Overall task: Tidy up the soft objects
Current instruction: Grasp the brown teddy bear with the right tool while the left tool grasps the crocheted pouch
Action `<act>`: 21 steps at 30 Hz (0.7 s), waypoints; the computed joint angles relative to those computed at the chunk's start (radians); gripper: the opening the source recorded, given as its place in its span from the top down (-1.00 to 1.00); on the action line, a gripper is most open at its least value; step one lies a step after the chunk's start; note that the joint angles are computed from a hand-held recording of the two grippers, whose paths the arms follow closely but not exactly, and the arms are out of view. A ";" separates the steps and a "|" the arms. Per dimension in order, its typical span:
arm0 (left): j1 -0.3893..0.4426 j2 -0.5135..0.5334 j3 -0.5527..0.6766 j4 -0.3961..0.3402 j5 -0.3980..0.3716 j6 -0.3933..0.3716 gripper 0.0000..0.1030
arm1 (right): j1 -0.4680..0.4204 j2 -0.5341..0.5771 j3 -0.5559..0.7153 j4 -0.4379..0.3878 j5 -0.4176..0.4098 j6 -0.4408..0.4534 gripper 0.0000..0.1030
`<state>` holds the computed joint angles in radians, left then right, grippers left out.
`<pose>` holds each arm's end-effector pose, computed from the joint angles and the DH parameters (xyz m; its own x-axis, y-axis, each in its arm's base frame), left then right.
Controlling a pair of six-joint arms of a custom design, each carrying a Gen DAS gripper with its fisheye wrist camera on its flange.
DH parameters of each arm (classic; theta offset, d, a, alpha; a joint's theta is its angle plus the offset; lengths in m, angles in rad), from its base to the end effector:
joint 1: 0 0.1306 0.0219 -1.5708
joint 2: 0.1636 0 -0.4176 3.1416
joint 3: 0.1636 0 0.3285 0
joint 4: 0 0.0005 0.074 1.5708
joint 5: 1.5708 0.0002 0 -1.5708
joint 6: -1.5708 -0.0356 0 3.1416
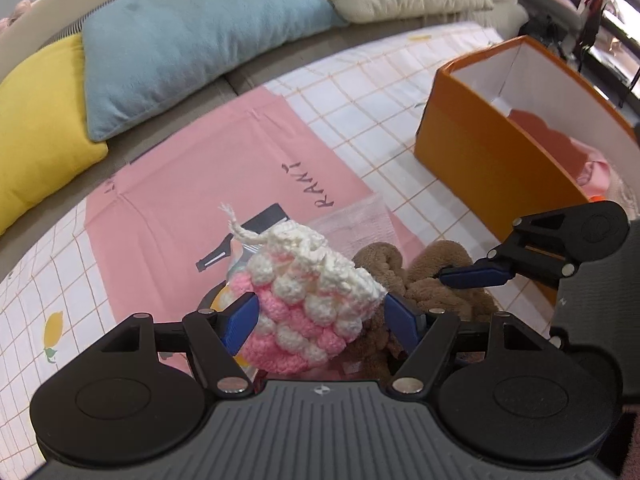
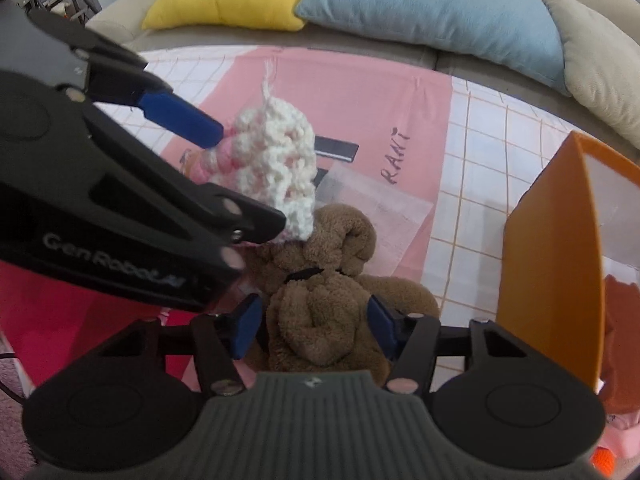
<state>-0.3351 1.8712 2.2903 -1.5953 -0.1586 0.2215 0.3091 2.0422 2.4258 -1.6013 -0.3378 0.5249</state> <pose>0.5217 -0.1762 0.5369 -0.9093 0.0869 -0.4071 0.0694 0.9959 0.0578 0.5788 0.1967 0.4887 -0.5750 -0.6799 -0.4551 -0.7908 0.6046 0.0958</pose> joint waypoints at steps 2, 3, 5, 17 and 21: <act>0.003 0.015 0.017 -0.010 0.001 0.004 -0.63 | 0.002 0.009 0.001 -0.001 0.007 0.003 -0.15; 0.005 0.026 0.034 -0.020 0.006 0.006 -0.63 | 0.001 0.012 0.000 0.000 0.009 0.002 -0.13; 0.007 0.048 0.066 -0.045 0.016 0.007 -0.66 | -0.001 0.017 -0.001 -0.003 0.008 0.000 -0.12; 0.011 0.059 0.032 -0.010 0.011 0.046 -0.32 | -0.010 0.004 -0.050 0.033 -0.014 -0.001 -0.01; 0.023 0.046 0.021 0.006 0.057 0.085 0.33 | -0.012 0.003 -0.049 0.033 -0.016 0.002 0.08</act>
